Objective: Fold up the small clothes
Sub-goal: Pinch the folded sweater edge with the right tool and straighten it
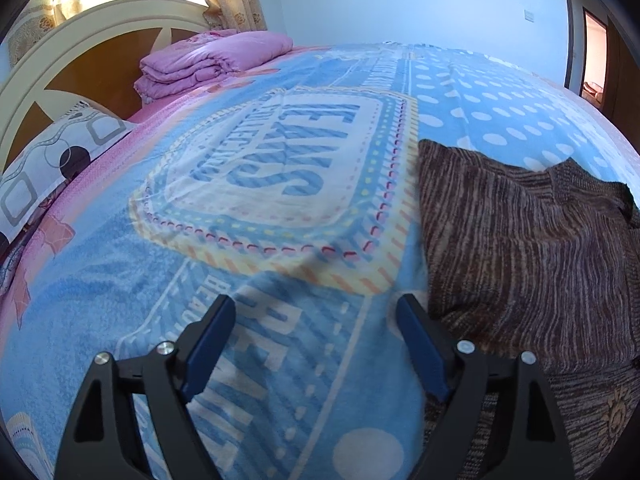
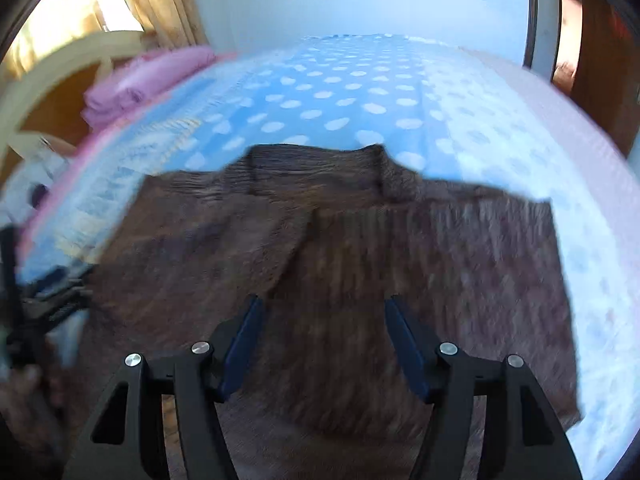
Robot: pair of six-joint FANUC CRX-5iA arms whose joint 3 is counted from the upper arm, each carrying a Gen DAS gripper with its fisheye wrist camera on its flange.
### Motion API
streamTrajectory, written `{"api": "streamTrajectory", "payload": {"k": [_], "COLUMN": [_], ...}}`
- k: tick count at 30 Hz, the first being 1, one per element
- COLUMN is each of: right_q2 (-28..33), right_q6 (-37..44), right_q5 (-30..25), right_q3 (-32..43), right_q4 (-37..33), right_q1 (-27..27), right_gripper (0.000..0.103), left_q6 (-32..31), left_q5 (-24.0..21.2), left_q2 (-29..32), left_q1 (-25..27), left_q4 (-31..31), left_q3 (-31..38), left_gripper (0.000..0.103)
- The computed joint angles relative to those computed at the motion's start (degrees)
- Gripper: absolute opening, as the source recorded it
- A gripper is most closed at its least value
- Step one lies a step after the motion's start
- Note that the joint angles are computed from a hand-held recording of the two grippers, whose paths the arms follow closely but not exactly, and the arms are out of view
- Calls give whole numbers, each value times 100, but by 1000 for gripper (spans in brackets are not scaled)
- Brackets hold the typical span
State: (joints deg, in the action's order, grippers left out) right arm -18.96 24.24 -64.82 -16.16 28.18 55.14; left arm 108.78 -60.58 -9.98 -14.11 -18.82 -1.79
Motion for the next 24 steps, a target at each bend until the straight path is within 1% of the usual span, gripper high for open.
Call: {"api": "streamTrajectory", "payload": {"k": [1,3,4,5,6,7,8,10,12,13,14,15,17,20,22,24], "right_q2": [-88,-79,39,136,232,306,321,204,82,50,40,73,164,252,239,63], "right_q6": [-15,133,260,253,233,262,211,79,-13,-10,-6,47,144,408,124,-162], "right_q5": [117,269,149,-12,-111,-123,-101,-76,-87,-182,-288,-455,-650,-681,-846,-717], "right_q3": [-25,20,124,169,175,160,109,24,-52,-53,-48,-15,33,76,-43,-161], "right_q4": [-85,-318,-437,-399,-327,-298,-214,-47,201,351,447,539,563,182,306,390], "right_q1": [73,127,162,223,270,294,331,442,602,713,791,849,852,613,586,611], "right_gripper": [49,48,48,46,39,17,7,1,1,1,1,1,1,1,2,4], "left_q6": [-25,-51,-61,-79,-101,-119,-188,-287,-273,-269,-241,-164,-207,-211,-176,-69], "left_q5": [56,198,275,347,427,489,586,759,1052,1175,1230,1161,935,547,272,86], "left_q2": [-36,-129,-182,-233,-288,-323,-377,-486,-706,-788,-829,-785,-607,-329,-162,-60], "left_q1": [50,151,204,255,301,333,389,487,623,682,712,671,590,359,182,52], "left_q4": [79,229,305,382,451,504,617,803,970,1045,1065,974,890,590,332,109], "left_q3": [-48,-165,-229,-290,-353,-396,-471,-611,-842,-936,-977,-916,-742,-432,-225,-84], "left_gripper": [86,87,88,92,93,94,95,95,97,98,103,103,103,103,103,103]}}
